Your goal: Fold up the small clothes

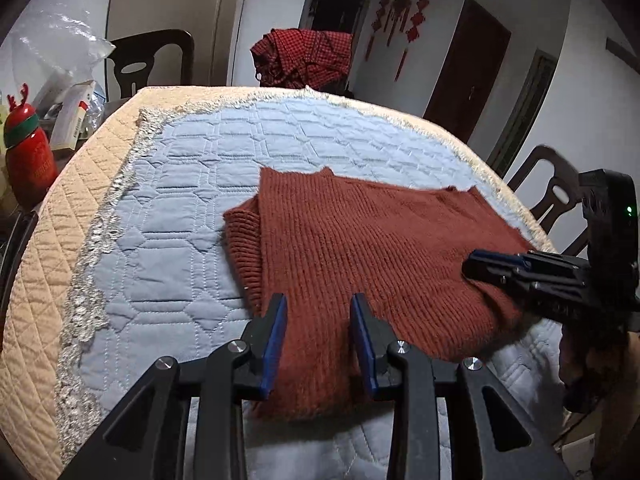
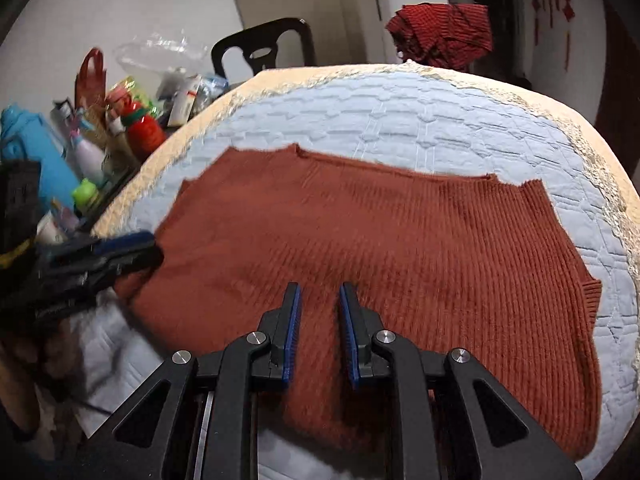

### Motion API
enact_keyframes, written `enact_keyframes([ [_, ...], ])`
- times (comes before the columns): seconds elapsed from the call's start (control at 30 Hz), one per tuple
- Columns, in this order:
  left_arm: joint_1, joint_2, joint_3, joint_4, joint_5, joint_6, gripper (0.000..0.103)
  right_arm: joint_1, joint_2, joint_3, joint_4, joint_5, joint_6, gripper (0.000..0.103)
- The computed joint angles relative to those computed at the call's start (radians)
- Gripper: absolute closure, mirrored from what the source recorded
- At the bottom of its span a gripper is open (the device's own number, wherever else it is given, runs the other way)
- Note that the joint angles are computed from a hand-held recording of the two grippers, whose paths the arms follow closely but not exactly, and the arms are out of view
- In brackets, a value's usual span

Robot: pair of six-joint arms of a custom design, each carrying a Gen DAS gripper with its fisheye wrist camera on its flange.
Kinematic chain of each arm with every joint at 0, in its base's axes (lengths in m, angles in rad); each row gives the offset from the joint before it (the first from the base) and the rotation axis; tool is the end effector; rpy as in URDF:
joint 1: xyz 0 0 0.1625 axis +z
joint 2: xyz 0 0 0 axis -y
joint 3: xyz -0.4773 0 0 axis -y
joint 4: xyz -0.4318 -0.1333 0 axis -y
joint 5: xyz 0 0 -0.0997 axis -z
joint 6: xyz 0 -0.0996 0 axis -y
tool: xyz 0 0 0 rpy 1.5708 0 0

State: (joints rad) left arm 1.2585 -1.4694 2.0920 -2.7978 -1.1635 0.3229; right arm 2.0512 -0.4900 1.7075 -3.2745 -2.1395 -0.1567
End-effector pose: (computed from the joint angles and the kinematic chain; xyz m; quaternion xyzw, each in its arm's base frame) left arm 0.0006 -0.5604 0.3670 0.2348 0.9070 -0.2904 0.1946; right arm 0.3932 -0.5821 -0.0456 0.2276 -0.9059 0.2719 0.2315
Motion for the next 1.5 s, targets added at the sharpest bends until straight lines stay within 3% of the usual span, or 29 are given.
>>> enact_keyframes([
  [0.13,0.041,0.004,-0.034,0.039,-0.057,-0.057,0.067,0.012,0.009,-0.017,-0.021,-0.016,-0.014,0.083],
  [0.3,0.085,0.037,-0.089,0.11,-0.129,-0.13,0.066,-0.007,0.021,-0.047,0.027,-0.022,0.063,0.083],
  [0.43,0.11,0.068,-0.129,0.136,-0.165,-0.183,0.064,0.004,0.014,-0.037,0.023,-0.022,0.064,0.083],
  [0.67,0.111,0.111,-0.17,0.101,-0.142,-0.191,0.064,0.014,0.003,-0.006,0.035,-0.005,0.085,0.083],
  [0.87,0.105,0.139,-0.188,0.084,-0.128,-0.197,0.061,-0.014,0.027,-0.066,0.032,-0.015,0.087,0.083],
  [1.0,0.117,0.108,-0.18,0.145,-0.179,-0.215,0.061,-0.009,0.026,-0.067,0.04,-0.011,0.083,0.083],
  [1.2,0.141,0.056,-0.134,0.169,-0.251,-0.237,0.061,-0.002,-0.021,0.035,0.027,0.079,0.085,0.083],
  [1.37,0.155,0.098,-0.18,0.162,-0.288,-0.237,0.061,-0.01,-0.043,0.087,-0.006,0.126,0.134,0.083],
  [1.5,0.166,0.126,-0.211,0.163,-0.321,-0.26,0.063,-0.003,-0.039,0.082,0.001,0.105,0.13,0.083],
])
